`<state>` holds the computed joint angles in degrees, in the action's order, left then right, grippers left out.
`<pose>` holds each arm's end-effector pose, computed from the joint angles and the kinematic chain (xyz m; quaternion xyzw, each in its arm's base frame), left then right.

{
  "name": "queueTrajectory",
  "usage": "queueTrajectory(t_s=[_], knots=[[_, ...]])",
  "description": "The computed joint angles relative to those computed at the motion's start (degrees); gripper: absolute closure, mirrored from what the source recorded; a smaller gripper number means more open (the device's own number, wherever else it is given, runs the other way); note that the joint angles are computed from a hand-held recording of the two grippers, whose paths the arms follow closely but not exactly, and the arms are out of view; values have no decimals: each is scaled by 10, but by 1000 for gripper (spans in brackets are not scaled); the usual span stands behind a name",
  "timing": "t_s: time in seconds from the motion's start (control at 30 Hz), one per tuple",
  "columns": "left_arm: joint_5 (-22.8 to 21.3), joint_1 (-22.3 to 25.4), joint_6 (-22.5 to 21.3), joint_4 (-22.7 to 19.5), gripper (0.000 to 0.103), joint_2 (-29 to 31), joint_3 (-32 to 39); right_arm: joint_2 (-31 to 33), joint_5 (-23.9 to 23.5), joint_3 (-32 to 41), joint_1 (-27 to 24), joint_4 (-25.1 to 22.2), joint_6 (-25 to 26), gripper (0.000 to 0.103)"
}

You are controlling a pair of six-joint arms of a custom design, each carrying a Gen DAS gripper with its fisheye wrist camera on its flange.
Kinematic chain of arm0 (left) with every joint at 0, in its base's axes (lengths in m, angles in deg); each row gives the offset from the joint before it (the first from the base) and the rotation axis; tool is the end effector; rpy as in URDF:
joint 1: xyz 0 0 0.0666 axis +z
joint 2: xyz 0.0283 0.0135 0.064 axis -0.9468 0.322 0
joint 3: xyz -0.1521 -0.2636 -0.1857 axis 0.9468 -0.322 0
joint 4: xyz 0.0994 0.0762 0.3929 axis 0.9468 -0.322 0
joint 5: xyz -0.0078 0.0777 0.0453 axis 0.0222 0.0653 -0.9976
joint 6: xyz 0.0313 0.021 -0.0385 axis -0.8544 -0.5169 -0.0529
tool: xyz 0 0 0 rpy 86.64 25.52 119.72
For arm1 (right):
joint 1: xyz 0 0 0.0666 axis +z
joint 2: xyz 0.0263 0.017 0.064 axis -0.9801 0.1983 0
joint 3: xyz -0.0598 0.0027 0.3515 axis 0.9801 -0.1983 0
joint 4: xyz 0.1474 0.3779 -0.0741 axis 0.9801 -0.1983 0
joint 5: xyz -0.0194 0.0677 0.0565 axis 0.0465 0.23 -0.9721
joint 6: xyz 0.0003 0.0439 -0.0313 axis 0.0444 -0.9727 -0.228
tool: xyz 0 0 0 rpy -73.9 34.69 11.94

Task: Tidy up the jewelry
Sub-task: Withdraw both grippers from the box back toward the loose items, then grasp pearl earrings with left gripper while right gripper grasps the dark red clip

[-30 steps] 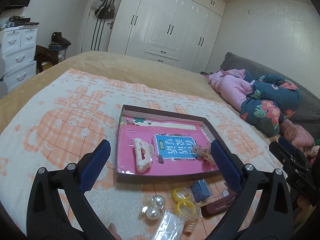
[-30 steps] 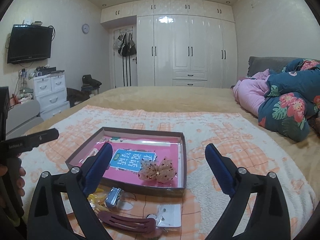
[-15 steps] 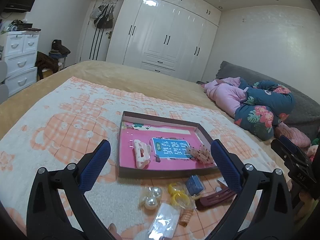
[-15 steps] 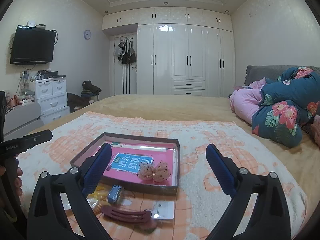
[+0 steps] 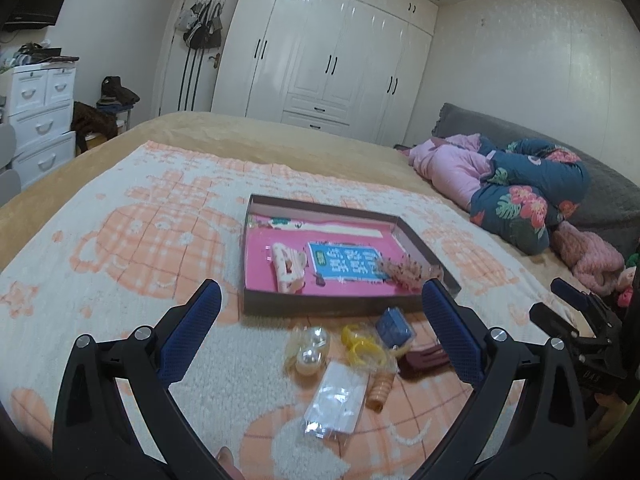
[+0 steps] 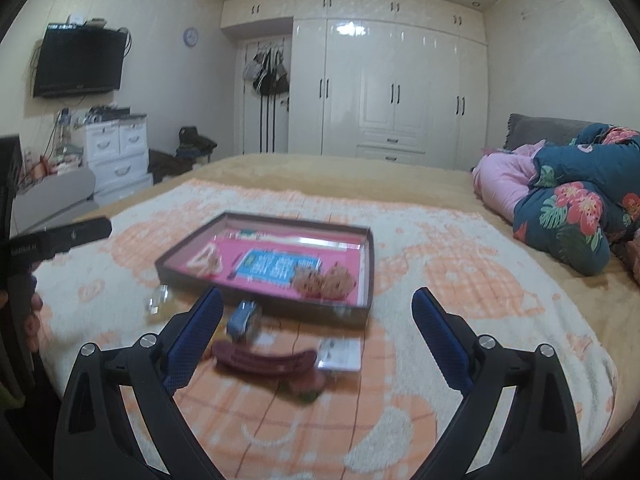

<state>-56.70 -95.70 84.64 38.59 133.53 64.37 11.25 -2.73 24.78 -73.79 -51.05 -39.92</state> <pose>0.5443 -0.2372 0.4688 -0.0636 0.8429 -0.0948 0.5259 0.5831 0.0584 0.4544 -0.1912 0.8113 0.0899 0.5452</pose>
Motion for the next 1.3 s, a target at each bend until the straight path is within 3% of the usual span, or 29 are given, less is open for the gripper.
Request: queueTrajectory(t_s=[0.4,0.73,0.9,1.13,1.23,1.3], knots=[[-2,-10,2,-27,11,2,-12,19,-4,3,9,-49,16,11],[17,-2,7,-46,11,35,5,47,2,24,9,-71,22,19],[40,8,24,-70,11,58,26,72,4,53,11,-100,22,30],[38,10,20,-81,11,76,44,107,2,97,14,-137,17,44],[35,10,18,-86,11,83,53,117,0,111,16,-146,20,53],[34,11,18,-90,11,88,58,119,-3,115,17,-148,22,65]])
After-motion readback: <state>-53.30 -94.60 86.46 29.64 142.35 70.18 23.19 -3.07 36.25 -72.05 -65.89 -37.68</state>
